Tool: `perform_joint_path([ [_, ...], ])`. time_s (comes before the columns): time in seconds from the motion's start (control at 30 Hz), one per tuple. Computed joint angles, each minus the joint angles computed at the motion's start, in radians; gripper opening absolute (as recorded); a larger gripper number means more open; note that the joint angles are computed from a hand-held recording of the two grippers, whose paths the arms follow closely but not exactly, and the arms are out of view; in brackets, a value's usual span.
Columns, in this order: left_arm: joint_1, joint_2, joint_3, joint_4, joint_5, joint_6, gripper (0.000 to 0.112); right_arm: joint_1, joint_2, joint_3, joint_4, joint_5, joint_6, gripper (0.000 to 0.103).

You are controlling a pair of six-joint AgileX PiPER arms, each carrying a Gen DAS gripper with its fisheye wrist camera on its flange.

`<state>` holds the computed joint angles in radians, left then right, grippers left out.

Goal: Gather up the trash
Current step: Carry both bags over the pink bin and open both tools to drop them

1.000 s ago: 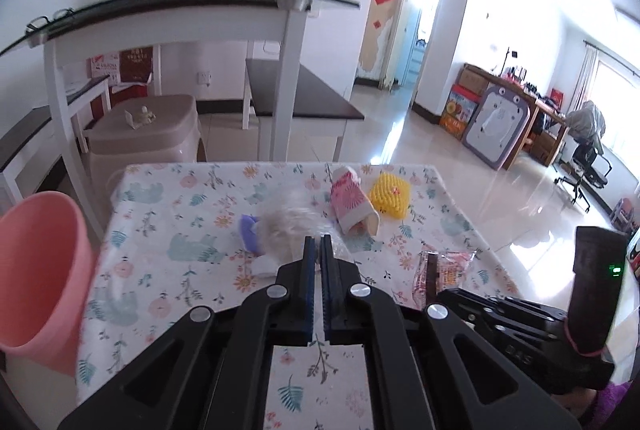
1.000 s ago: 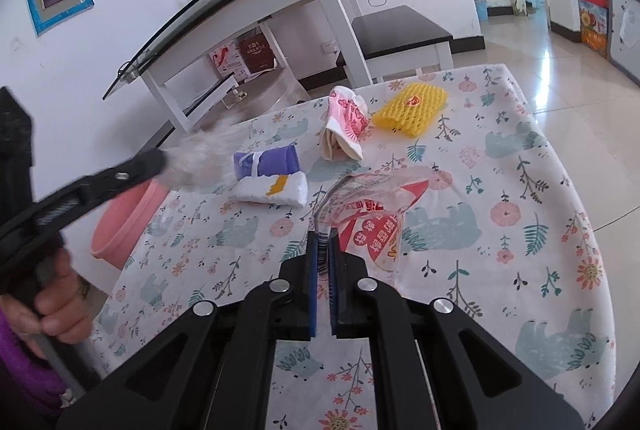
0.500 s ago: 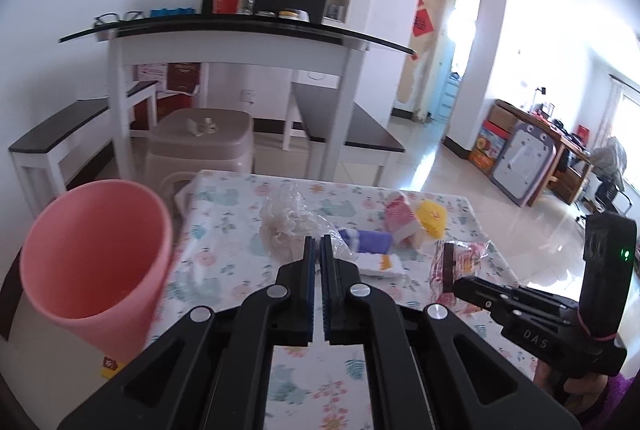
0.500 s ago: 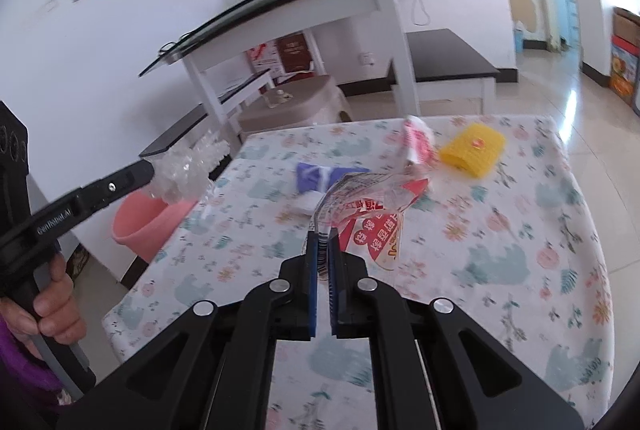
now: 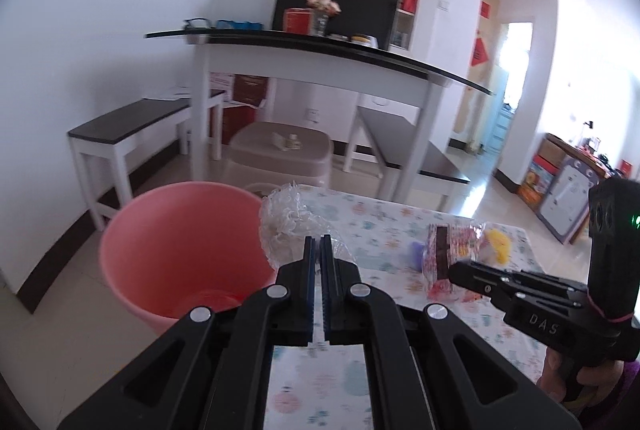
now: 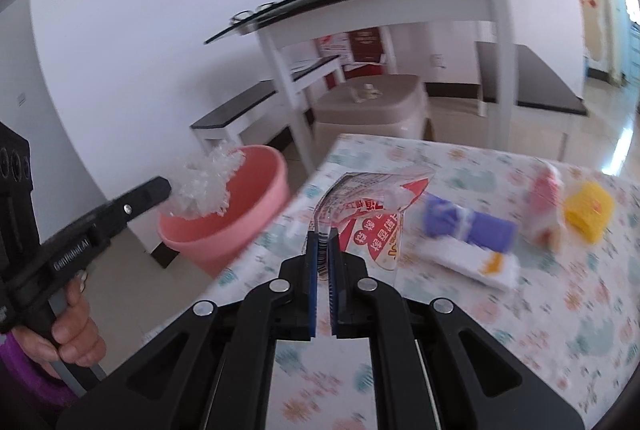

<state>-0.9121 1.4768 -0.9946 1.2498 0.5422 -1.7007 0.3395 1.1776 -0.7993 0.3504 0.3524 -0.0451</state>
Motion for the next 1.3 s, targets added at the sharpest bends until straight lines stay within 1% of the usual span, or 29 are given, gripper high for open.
perform_joint_path([
  [0.1,0.038,-0.022,0.030,0.003,-0.002,-0.011,0.002,0.055,0.081,-0.075,0.010,-0.010,-0.013,0.005],
  [0.17,0.067,-0.033,0.048,-0.004,-0.007,-0.015,0.002,0.093,0.124,-0.117,-0.013,-0.018,0.002,0.005],
  [0.33,0.133,-0.045,0.091,-0.012,-0.027,-0.022,0.002,0.160,0.242,-0.228,0.033,-0.019,-0.053,0.005],
  [0.5,0.178,-0.038,0.122,-0.003,-0.046,-0.046,0.002,0.183,0.352,-0.333,0.097,0.008,-0.106,0.005],
  [0.8,0.258,-0.015,0.149,-0.004,-0.099,-0.066,0.002,0.204,0.508,-0.476,0.122,0.061,-0.124,0.005],
  [0.93,0.277,0.001,0.153,0.007,-0.112,-0.073,0.002,0.219,0.545,-0.500,0.115,0.070,-0.125,0.005],
  [1.03,0.278,0.005,0.154,0.000,-0.112,-0.069,0.002,0.220,0.573,-0.525,0.129,0.092,-0.132,0.005],
  [1.17,0.283,0.015,0.152,-0.005,-0.115,-0.065,0.002,0.212,0.588,-0.532,0.146,0.116,-0.135,0.008],
  [1.23,0.284,0.020,0.148,-0.015,-0.120,-0.056,0.003,0.208,0.595,-0.537,0.136,0.128,-0.123,0.011],
  [1.3,0.280,0.021,0.146,-0.015,-0.119,-0.058,0.004,0.204,0.588,-0.528,0.136,0.121,-0.124,0.021],
])
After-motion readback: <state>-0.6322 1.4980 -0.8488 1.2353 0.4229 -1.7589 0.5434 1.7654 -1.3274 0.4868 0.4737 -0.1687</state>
